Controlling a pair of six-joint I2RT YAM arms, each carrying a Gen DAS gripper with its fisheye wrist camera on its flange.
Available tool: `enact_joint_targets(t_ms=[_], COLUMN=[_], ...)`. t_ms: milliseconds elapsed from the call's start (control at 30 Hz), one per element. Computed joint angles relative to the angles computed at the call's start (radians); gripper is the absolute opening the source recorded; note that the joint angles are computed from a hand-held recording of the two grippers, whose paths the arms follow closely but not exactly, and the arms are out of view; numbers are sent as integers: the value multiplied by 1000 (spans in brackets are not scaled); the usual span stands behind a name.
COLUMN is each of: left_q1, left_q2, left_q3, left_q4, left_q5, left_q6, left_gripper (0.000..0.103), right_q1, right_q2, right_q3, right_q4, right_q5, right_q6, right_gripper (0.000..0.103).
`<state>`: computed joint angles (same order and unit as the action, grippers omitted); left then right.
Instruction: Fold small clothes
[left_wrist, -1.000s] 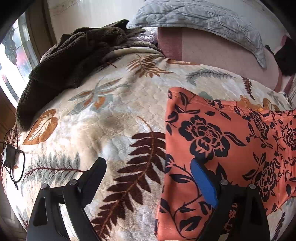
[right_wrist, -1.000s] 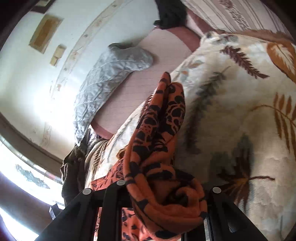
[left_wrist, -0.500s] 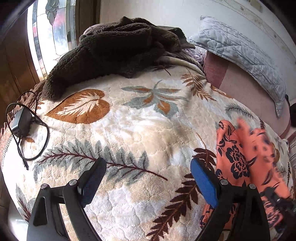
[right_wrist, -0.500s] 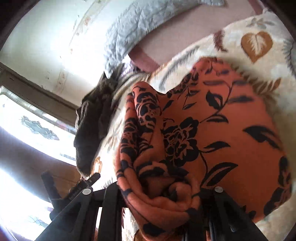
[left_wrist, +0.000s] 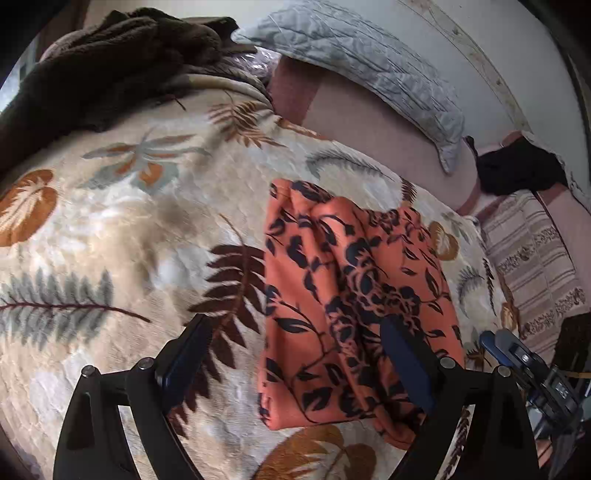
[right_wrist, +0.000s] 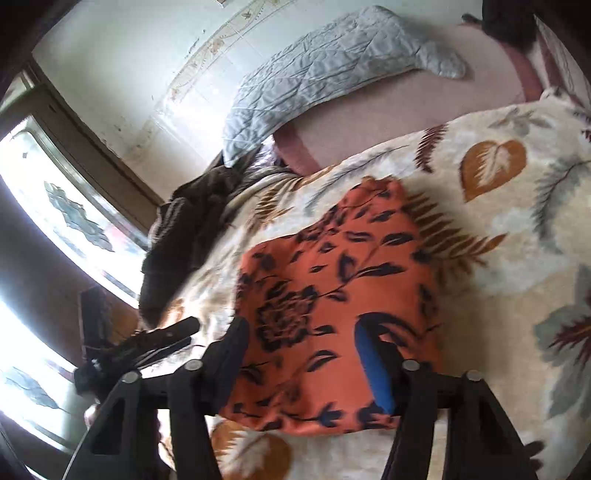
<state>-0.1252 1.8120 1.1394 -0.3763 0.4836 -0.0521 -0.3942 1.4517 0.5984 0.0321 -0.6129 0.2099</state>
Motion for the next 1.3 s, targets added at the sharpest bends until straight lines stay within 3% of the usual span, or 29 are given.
enact_joint_targets(t_ms=[67,167,267,300,400,533,633,800,967,1100,1200,1300], left_q1=[-25,-61,-102,-114,-138,-154,-155,-171,-153,-133,-127,-119], left_q2=[9,30,43,44,78,60,9,-52,70,107,63,53], left_q3=[2,12,13,9,39,22,-6,-41,50,66,31,17], left_q4=[-11,-22,17,38,42,96,156,220,109,86,108,107], left_q5=[26,40,-9,-19,-14,-35,-32,-151,-291,-295,-324,-319], left_q6=[-11,-22,-57,-69,-78,-98,-95,-66,-15,-24,-13,-7], left_gripper=[92,92,92,87,23,16,15,14,15,26,41,42], right_q1=[-66,-87,-71,-57,-50,-82,-96,-80,-7,-15,-44,-49], right_q2=[43,150,248,254,261,294,303,328,343,334,292,312], right_q3=[15,50,108,108,127,150,158,156,154,193,179,234], right_q4=[-20,-11,-75,-66,-85,-108,-121,-65,0,-60,6,38], right_q5=[-8,-3,3,12,3,-66,-104,-176,-145,-153,-162,-148], right_q6=[-60,-62,-82,-86,-109,-108,-120,-70,-40,-64,-28,15], right_gripper=[40,39,39,39,40,40,40,40,42,44,44,44])
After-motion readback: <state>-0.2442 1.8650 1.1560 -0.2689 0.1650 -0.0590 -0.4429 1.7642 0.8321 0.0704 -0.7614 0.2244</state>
